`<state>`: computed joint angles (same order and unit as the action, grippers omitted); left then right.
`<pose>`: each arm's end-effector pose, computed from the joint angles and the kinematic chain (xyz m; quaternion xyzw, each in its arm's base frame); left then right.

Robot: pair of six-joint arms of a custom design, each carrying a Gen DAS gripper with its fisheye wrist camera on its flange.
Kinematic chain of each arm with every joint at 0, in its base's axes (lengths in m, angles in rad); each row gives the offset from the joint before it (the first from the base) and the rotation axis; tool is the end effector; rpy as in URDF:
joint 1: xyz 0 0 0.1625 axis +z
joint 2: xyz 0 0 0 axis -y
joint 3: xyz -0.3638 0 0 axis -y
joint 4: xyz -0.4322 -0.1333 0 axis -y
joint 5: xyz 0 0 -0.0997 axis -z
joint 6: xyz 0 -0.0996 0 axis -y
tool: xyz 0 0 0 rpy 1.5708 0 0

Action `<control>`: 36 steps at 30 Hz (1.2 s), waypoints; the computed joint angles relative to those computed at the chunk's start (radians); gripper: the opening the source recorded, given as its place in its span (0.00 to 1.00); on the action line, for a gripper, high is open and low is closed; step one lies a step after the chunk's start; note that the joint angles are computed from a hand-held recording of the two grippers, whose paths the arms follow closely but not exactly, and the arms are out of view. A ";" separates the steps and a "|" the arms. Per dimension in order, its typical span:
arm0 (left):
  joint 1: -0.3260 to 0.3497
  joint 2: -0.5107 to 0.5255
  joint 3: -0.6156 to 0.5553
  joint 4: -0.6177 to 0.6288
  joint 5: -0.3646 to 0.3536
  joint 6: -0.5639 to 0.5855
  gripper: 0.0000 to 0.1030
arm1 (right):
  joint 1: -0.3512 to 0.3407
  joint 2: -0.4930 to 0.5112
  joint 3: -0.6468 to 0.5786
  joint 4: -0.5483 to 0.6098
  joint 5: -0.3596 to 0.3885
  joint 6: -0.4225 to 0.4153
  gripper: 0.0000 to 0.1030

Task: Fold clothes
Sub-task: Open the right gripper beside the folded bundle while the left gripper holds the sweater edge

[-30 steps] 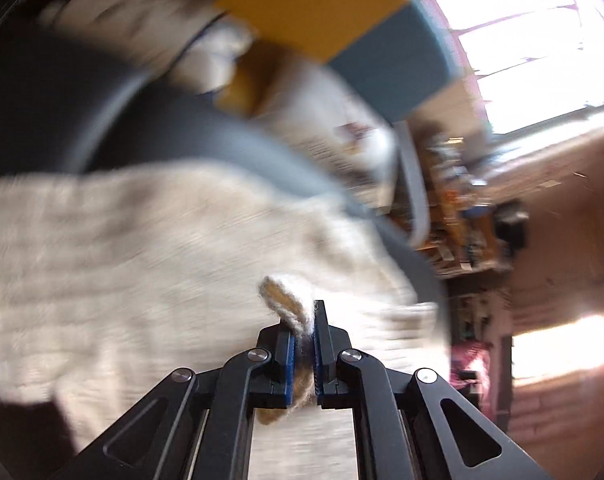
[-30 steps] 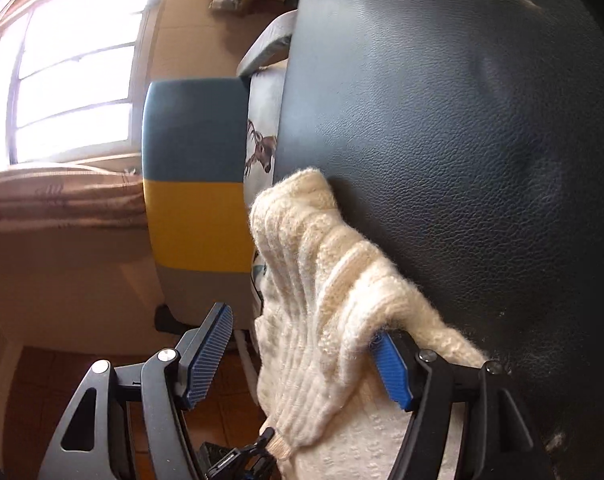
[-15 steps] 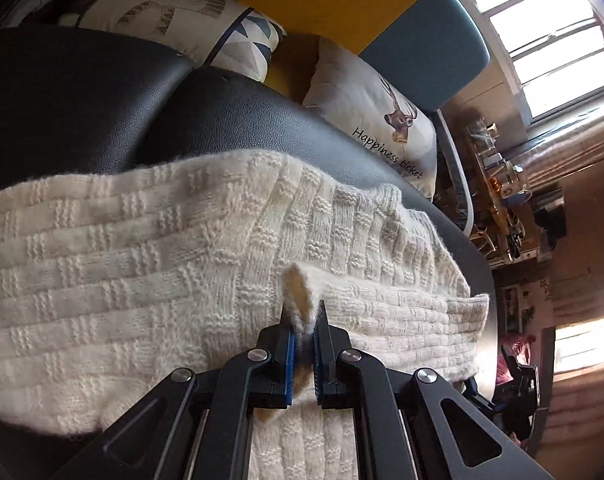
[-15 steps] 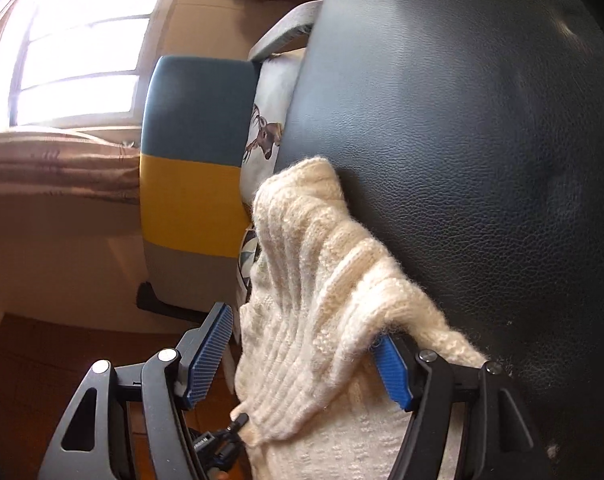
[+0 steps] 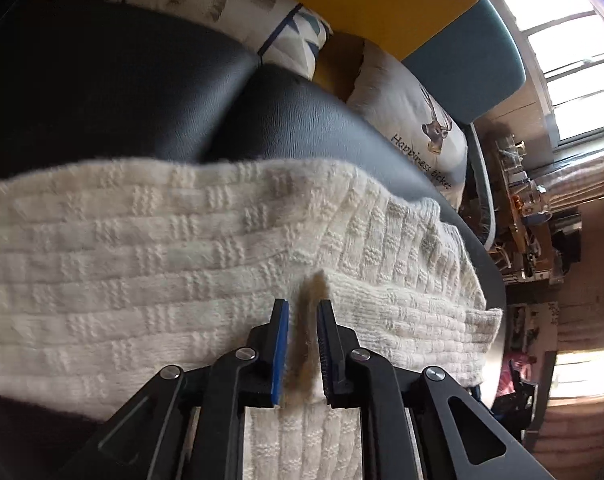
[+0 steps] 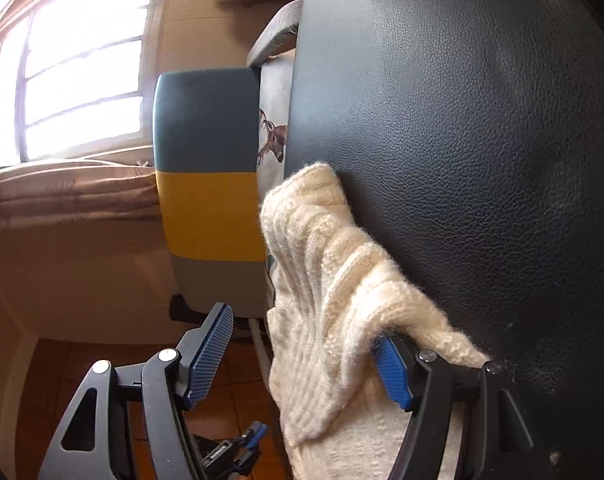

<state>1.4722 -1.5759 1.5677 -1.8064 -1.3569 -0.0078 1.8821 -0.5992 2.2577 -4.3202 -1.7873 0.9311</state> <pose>0.0995 -0.5631 0.4595 0.0318 0.9865 -0.1264 0.0994 0.2275 -0.3416 -0.0193 0.3126 0.7923 -0.4732 0.2251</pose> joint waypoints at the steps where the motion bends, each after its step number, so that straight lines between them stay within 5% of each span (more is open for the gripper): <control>1: -0.030 -0.014 0.015 -0.016 0.006 0.027 0.14 | 0.004 0.003 -0.001 -0.012 0.000 0.000 0.67; 7: -0.227 -0.030 0.091 -0.085 0.002 0.186 0.33 | 0.045 -0.023 -0.008 0.098 -0.069 -0.095 0.67; 12: -0.350 0.180 0.033 0.023 -0.119 0.238 0.36 | 0.096 -0.089 -0.017 0.319 -0.153 -0.236 0.67; 19: -0.410 0.461 -0.127 0.215 -0.123 0.297 0.37 | 0.069 -0.094 0.007 0.329 -0.101 -0.304 0.65; 25: -0.406 0.610 -0.247 0.318 -0.142 0.267 0.49 | 0.105 -0.104 -0.013 0.383 -0.167 -0.354 0.65; 33: -0.427 0.706 -0.292 0.423 -0.106 0.339 0.47 | 0.171 -0.066 -0.107 0.469 -0.337 -0.480 0.65; 34: -0.425 0.707 -0.290 0.420 -0.114 0.350 0.41 | 0.191 -0.053 -0.124 0.471 -0.388 -0.505 0.65; 35: -0.421 0.695 -0.275 0.392 -0.134 0.368 0.20 | 0.210 -0.040 -0.141 0.473 -0.438 -0.530 0.65; 36: -0.415 0.675 -0.253 0.352 -0.166 0.394 0.15 | 0.227 -0.031 -0.155 0.493 -0.487 -0.526 0.65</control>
<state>1.0569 -0.9012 1.3142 -1.4542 -1.5231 0.3865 2.1094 -0.6298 2.1031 -3.8273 -2.2744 0.4047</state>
